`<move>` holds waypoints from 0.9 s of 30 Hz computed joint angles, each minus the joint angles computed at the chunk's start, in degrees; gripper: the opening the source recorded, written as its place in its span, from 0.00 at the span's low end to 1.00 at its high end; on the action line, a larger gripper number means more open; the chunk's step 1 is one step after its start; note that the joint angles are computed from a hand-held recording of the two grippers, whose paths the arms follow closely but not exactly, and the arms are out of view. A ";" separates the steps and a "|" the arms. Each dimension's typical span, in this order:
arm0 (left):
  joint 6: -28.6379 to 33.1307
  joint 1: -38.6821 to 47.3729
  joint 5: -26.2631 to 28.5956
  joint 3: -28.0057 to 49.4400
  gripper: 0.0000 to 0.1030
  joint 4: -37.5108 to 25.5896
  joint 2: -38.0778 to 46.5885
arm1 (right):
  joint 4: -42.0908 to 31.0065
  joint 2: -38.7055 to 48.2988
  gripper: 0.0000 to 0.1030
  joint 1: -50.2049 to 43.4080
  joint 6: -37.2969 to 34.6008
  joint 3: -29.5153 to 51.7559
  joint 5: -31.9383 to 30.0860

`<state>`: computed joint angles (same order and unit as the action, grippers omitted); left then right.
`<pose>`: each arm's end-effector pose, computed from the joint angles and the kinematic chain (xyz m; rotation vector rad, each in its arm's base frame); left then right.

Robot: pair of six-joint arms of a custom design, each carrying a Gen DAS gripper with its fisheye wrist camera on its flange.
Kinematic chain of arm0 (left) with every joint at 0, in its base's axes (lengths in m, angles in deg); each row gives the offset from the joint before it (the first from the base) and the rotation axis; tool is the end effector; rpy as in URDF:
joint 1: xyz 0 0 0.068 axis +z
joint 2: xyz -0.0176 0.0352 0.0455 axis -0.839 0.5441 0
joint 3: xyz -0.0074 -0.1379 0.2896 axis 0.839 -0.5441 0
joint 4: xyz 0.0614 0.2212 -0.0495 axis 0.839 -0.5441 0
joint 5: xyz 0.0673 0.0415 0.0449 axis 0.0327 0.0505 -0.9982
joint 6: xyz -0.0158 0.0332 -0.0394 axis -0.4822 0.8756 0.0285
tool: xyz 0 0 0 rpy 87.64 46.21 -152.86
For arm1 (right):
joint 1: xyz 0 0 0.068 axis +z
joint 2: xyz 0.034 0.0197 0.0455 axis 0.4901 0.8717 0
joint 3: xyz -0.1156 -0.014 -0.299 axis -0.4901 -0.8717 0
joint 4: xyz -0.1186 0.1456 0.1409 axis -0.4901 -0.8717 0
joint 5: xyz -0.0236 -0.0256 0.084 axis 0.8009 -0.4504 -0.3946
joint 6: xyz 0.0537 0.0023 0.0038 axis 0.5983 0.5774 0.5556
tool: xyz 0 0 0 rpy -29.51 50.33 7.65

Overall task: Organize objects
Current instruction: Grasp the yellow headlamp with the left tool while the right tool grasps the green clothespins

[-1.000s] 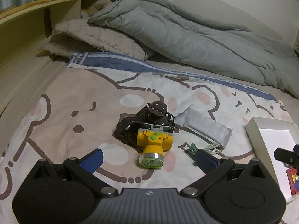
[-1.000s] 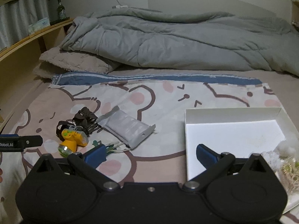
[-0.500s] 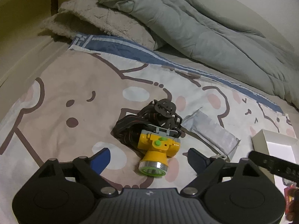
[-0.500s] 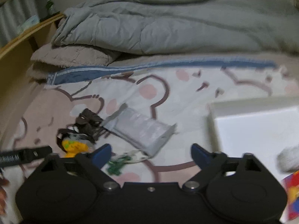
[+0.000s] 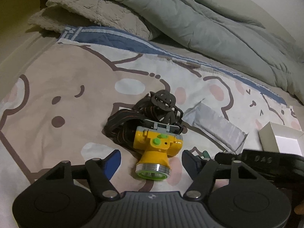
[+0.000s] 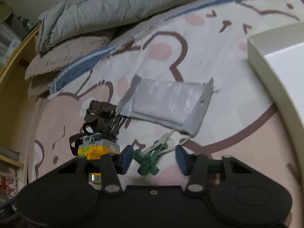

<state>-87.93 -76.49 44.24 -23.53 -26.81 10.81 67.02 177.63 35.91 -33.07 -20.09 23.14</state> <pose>0.1613 -0.0456 0.1648 -0.5809 2.4404 -0.0325 0.2674 0.0484 0.1345 -0.1666 2.6488 0.7659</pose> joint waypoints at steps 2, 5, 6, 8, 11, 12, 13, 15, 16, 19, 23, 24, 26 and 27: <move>0.01 0.18 0.48 -0.22 0.66 1.99 2.12 | -0.49 1.33 0.27 0.68 -1.09 0.84 0.23; 0.15 0.70 1.32 -0.50 0.66 5.07 5.35 | -1.22 2.50 0.17 0.08 -3.00 1.60 -1.76; 0.10 0.80 1.49 -0.43 0.66 5.77 6.48 | -1.84 2.46 0.16 -0.14 -4.15 1.85 -2.25; -0.07 1.03 1.86 -0.22 0.64 7.29 9.02 | -3.53 2.15 0.14 -0.74 -6.43 2.45 -2.83; -0.30 1.54 3.10 0.12 0.58 9.31 12.58 | -6.93 1.39 0.13 -1.92 -10.18 3.41 -3.27; -0.47 1.44 2.81 0.22 0.57 9.71 13.51 | -8.33 1.28 0.12 -2.57 -11.45 3.82 -3.60; -0.47 1.41 2.49 0.36 0.55 10.03 14.36 | -9.65 1.13 0.12 -3.26 -12.79 4.13 -3.93; -0.59 1.35 1.66 0.49 0.48 10.15 15.46 | -12.38 0.63 0.12 -4.73 -15.90 4.72 -4.11; -0.33 1.42 1.58 0.25 0.48 10.52 15.74 | -13.48 0.38 0.12 -5.48 -17.31 4.88 -4.14; 0.44 0.86 1.43 0.14 0.47 9.34 14.83 | -17.14 -0.70 0.12 -7.62 -21.34 5.44 -3.96; -0.38 -0.86 2.37 0.01 0.47 5.80 12.33 | -23.18 -2.03 0.12 -11.21 -25.74 6.38 -3.98; -0.61 -1.79 2.29 -0.16 0.47 4.92 11.61 | -24.12 -2.64 0.11 -11.82 -26.93 6.29 -3.66; -1.15 -3.90 2.36 -0.73 0.47 2.72 9.52 | -26.70 -4.02 0.11 -13.68 -30.12 5.98 -3.25; -1.69 -4.93 2.48 -1.00 0.47 1.53 8.42 | -28.19 -4.60 0.11 -14.62 -31.62 5.93 -3.12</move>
<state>-89.62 -81.42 46.72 -24.53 -25.28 19.23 38.83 173.03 21.29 -64.68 -14.16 20.02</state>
